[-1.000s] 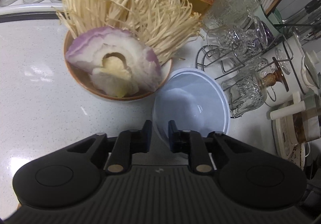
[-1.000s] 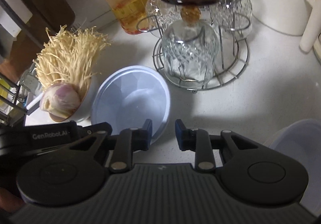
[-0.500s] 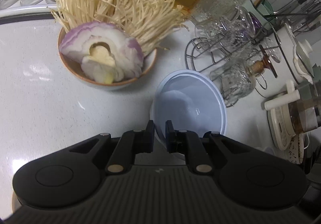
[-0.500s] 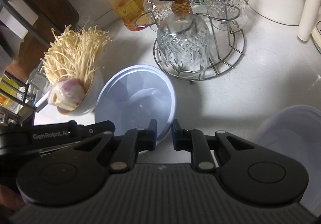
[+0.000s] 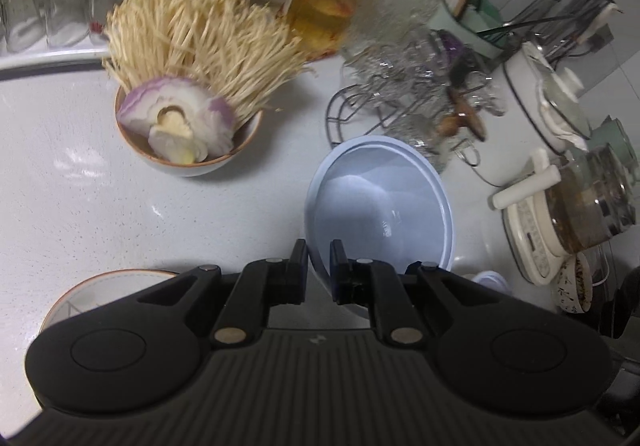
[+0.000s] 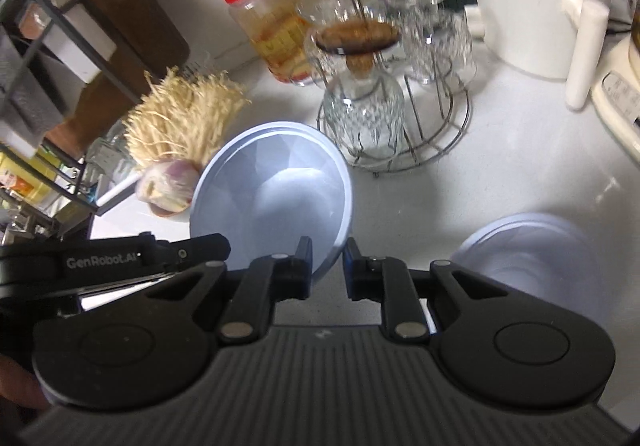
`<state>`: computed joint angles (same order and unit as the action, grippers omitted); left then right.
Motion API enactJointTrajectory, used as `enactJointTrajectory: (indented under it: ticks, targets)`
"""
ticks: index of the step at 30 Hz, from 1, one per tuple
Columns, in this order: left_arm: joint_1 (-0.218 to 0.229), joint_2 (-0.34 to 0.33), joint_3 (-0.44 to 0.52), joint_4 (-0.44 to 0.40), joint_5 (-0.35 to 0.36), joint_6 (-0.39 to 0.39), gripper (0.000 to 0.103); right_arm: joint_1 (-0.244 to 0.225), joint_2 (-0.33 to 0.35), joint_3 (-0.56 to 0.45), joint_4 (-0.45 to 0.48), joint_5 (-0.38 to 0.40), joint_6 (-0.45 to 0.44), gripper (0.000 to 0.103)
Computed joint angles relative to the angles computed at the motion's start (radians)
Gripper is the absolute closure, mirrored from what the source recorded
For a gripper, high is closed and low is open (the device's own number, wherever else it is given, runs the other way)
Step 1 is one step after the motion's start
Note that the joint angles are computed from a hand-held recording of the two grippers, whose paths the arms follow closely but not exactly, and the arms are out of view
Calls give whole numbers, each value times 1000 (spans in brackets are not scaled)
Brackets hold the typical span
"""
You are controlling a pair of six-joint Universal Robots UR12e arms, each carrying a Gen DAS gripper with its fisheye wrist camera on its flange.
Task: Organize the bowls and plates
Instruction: 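Close both tools on that blue bowl's rim and lift it, then carry the blue bowl with both tools over the nested blue bowls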
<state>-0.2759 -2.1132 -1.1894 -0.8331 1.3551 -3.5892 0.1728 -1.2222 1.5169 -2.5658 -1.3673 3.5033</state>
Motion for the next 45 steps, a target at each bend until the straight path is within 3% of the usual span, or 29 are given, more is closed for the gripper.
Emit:
enactJointTrajectory:
  ticks: [23, 34, 45]
  targets:
    - [-72, 86, -56, 83, 26, 51, 89, -27, -160, 170, -168, -40, -12, 82]
    - [-105, 83, -56, 34, -5, 82, 89, -36, -211, 245, -198, -102, 39, 82]
    - [-119, 47, -24, -32, -48, 118, 88, -39, -232, 282, -164, -162, 91, 83]
